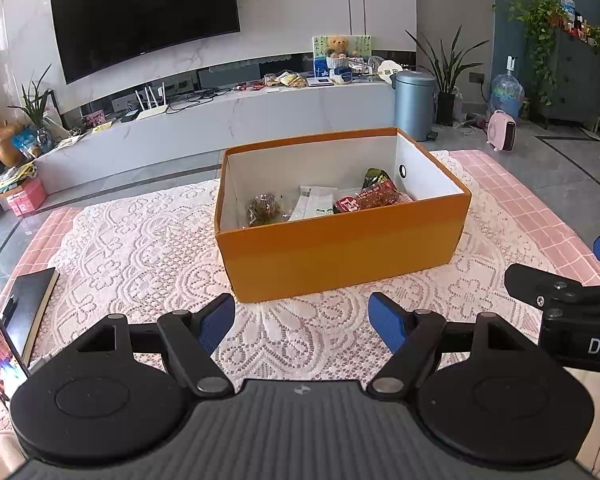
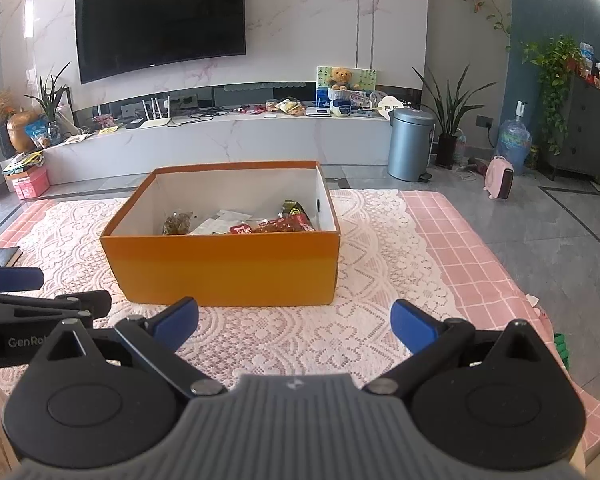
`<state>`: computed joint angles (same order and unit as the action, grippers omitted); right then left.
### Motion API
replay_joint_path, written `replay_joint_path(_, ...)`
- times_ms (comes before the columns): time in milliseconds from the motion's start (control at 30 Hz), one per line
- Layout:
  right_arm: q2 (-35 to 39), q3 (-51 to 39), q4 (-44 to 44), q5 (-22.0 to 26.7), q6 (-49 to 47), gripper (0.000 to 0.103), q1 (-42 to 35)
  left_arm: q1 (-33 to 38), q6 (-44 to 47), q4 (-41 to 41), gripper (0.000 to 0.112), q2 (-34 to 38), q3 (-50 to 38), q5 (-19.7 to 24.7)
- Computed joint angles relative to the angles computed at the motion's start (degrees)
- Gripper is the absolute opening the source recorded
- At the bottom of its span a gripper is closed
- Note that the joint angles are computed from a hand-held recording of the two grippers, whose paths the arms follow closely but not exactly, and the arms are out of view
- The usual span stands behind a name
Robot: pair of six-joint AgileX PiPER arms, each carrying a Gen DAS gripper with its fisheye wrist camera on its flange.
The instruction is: Organize snacks
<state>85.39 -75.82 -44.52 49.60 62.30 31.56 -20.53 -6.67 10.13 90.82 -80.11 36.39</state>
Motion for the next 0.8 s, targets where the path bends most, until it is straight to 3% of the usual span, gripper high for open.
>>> replay_joint_path(800, 0.7, -0.2, 1.41, -1.03, -2.17, 0.099, -0.54, 0.77, 3.35, -2.65, 0.089, 0.21, -0.39, 0.43)
